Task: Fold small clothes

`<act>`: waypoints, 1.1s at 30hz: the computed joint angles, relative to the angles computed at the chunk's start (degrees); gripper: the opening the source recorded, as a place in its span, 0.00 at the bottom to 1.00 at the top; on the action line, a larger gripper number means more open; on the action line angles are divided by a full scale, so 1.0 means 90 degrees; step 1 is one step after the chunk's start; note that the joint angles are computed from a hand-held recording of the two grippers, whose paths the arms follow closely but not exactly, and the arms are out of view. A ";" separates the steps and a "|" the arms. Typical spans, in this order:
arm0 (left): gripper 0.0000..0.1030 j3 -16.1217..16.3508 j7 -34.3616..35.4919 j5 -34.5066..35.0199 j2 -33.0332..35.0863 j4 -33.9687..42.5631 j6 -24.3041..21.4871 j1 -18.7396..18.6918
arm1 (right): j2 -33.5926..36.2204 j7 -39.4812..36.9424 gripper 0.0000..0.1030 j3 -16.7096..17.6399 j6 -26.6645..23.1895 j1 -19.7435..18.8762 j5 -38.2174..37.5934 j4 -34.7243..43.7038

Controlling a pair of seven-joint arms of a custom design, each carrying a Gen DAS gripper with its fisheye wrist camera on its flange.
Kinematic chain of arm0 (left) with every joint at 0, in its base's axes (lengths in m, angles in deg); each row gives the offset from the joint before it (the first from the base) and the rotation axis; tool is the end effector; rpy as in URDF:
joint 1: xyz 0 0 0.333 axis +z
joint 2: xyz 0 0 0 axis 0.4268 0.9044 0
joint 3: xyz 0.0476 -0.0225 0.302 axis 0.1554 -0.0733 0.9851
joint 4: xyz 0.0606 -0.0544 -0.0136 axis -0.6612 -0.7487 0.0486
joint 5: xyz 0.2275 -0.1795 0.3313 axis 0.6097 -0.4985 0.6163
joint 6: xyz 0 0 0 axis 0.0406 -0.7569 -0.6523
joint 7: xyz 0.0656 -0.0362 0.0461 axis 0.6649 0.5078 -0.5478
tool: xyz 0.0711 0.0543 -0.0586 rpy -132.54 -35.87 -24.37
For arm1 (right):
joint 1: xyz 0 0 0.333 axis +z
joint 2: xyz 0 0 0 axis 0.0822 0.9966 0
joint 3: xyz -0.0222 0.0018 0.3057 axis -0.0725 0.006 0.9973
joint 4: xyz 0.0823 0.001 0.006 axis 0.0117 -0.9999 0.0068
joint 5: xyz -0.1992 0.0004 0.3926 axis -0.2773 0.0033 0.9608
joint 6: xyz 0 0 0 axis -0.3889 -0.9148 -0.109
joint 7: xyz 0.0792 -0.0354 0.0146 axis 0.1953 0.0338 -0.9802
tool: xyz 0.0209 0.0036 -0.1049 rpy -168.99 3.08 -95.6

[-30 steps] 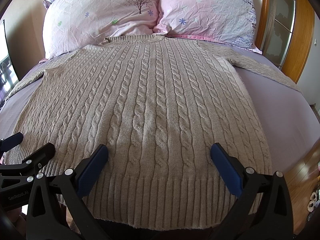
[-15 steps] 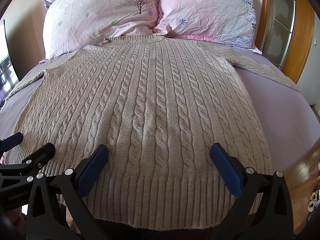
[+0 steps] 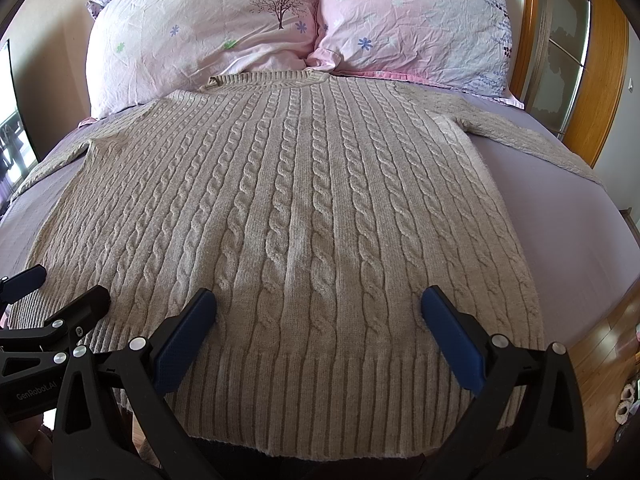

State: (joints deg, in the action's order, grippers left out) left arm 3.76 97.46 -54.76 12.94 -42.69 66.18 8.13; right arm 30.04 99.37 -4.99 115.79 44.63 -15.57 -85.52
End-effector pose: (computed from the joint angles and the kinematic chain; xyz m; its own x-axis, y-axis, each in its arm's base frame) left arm 0.6769 -0.3571 0.5039 -0.5243 -0.8515 -0.0123 -0.6659 0.4189 -0.6173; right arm 0.6073 0.4554 0.5111 -0.5031 -0.8640 -0.0187 -0.6558 0.3958 -0.6428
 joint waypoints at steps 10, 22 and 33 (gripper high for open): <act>0.98 0.0004 0.0001 -0.0001 0.0002 0.0003 -0.0003 -0.0004 | -0.0075 0.0049 0.99 -0.0023 0.0153 0.0018 -0.0127 -0.0142; 0.98 -0.0357 0.0991 -0.0981 0.0328 0.0545 -0.0030 0.0441 | -0.2503 0.1489 0.99 -0.0092 0.1657 -0.0985 -0.0961 -0.3134; 0.98 -0.0942 0.2280 -0.2990 0.2194 0.3360 -0.0048 0.0765 | -0.4641 0.3725 0.46 -0.0726 0.1681 -0.2939 0.0095 -0.5678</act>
State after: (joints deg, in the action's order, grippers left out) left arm -4.72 117.97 -81.67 32.68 -12.45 65.75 15.01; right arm -11.73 132.89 -11.53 130.92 18.18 -14.72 -136.63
